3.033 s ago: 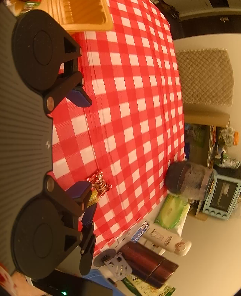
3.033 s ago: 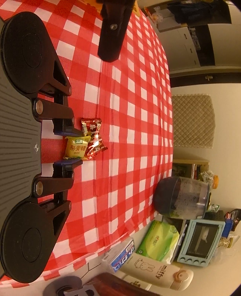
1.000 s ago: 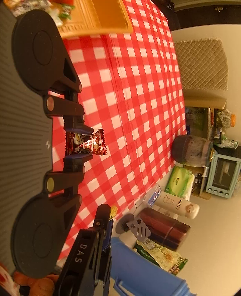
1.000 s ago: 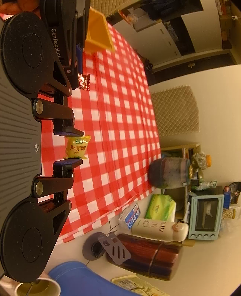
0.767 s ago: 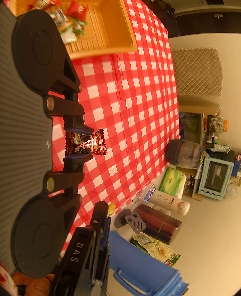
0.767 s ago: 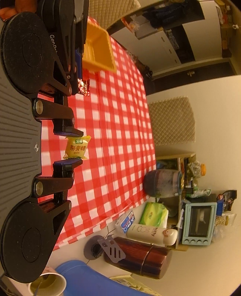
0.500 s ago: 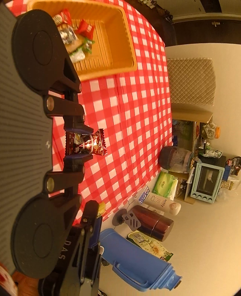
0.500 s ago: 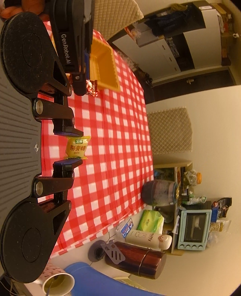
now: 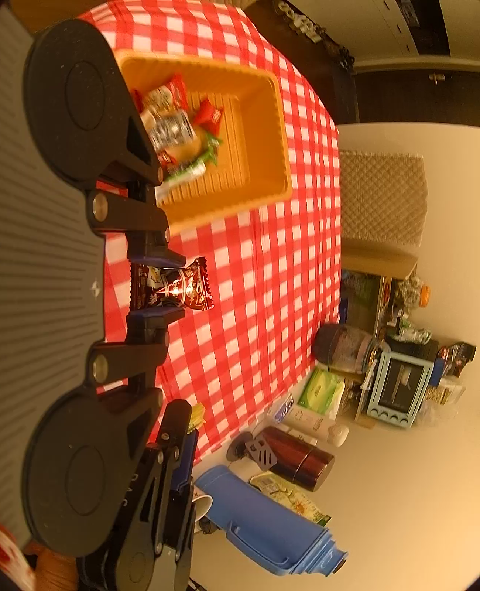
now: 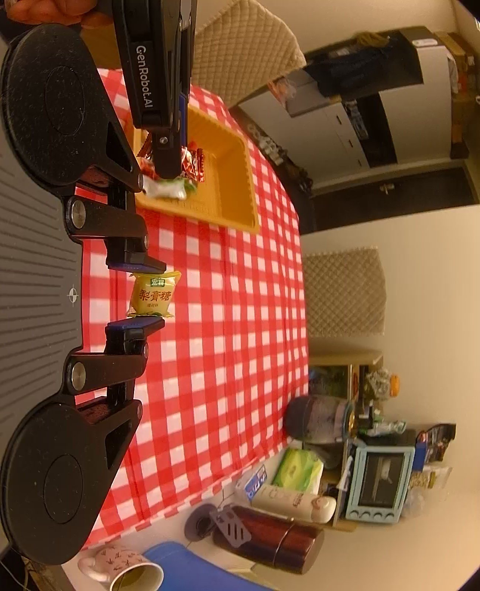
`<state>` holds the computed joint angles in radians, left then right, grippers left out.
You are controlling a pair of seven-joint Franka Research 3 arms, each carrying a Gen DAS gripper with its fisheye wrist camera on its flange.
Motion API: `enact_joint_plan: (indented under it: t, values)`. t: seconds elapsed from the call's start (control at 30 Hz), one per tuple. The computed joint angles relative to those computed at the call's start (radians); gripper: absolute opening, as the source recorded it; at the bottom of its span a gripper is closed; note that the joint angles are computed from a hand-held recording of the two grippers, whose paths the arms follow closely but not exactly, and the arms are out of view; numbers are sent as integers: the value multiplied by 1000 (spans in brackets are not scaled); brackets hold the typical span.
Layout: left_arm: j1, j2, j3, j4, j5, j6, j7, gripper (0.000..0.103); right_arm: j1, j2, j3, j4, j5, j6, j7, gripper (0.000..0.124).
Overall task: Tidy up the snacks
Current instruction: 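Carry the red and yellow candies over the orange tray with both tools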
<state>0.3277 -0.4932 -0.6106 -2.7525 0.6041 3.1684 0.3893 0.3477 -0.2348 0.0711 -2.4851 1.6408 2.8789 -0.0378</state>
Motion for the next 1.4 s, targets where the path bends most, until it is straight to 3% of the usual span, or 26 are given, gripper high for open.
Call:
enact_joint_plan:
  t: [0.3, 0.7, 1.13, 1.4]
  values:
    - [-111, -112, 108, -98, -26, -58, 8, 20, 31, -19, 20, -23, -4, -10, 0, 25]
    - [-160, -203, 177, -171, -35, -117, 15, 20, 70, 8, 39, -5, -9, -24, -5, 25]
    - [-157, -245, 236, -219, -54, -134, 47, 20, 105, 66, 61, 44, -14, -27, -14, 25]
    - [-124, -236, 232, -221, -59, -132, 58, 20, 120, 111, 73, 79, -9, -28, -23, 25]
